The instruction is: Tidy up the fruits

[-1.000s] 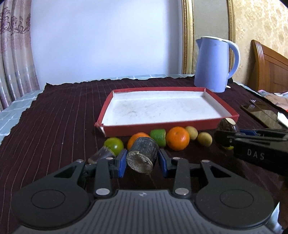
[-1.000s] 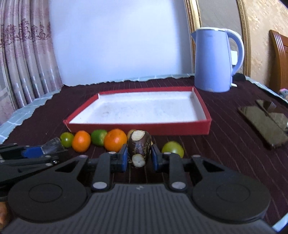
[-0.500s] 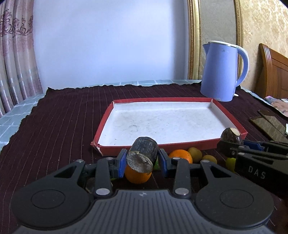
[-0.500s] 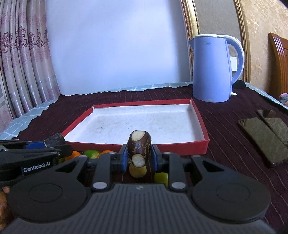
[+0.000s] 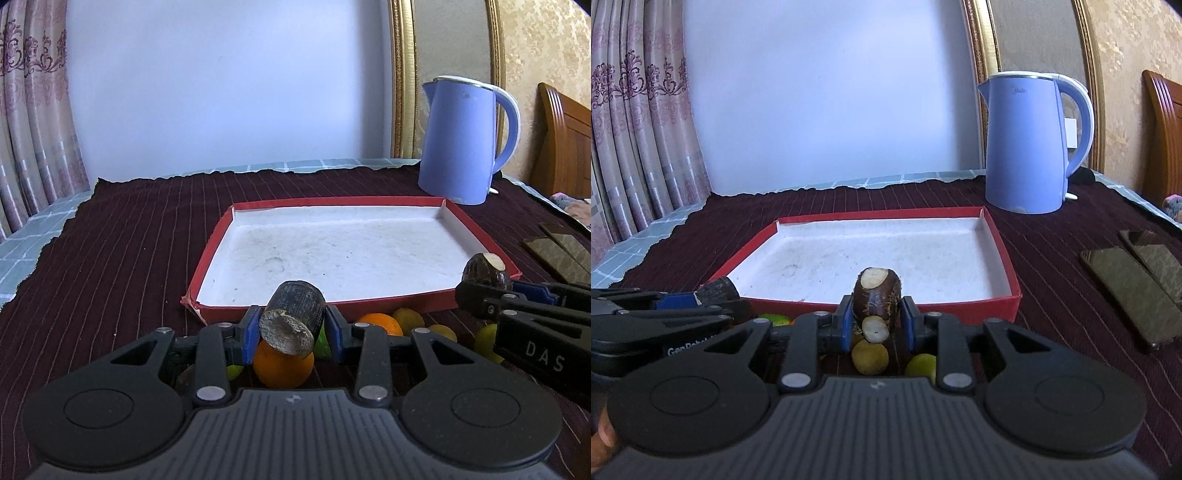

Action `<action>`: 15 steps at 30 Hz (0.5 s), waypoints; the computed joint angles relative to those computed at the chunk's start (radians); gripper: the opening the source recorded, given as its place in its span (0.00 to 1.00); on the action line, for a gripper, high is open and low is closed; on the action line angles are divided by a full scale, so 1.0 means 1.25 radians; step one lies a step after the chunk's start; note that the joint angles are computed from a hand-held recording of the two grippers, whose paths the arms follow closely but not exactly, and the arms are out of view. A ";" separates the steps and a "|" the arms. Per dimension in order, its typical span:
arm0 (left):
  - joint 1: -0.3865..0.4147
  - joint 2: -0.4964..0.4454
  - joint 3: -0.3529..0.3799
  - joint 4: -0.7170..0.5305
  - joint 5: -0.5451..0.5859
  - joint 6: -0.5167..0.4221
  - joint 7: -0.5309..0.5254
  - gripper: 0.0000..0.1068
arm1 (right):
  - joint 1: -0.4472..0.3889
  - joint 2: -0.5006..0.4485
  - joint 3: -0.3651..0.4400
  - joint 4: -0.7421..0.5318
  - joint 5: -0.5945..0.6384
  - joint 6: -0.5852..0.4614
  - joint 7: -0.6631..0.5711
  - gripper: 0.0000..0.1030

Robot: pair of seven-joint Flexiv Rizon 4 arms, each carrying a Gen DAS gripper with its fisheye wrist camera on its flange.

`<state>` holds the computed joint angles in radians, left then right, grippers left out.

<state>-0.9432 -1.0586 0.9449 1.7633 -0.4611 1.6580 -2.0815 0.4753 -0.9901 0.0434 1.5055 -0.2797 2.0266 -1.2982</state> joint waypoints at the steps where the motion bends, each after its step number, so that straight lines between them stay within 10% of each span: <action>1: 0.001 -0.002 0.001 -0.003 0.000 -0.004 0.000 0.34 | 0.000 -0.001 0.000 -0.002 0.000 0.000 0.000 0.25; 15: 0.016 -0.012 0.018 -0.039 0.056 -0.042 -0.048 0.34 | 0.018 -0.009 -0.023 -0.030 0.015 -0.004 -0.012 0.24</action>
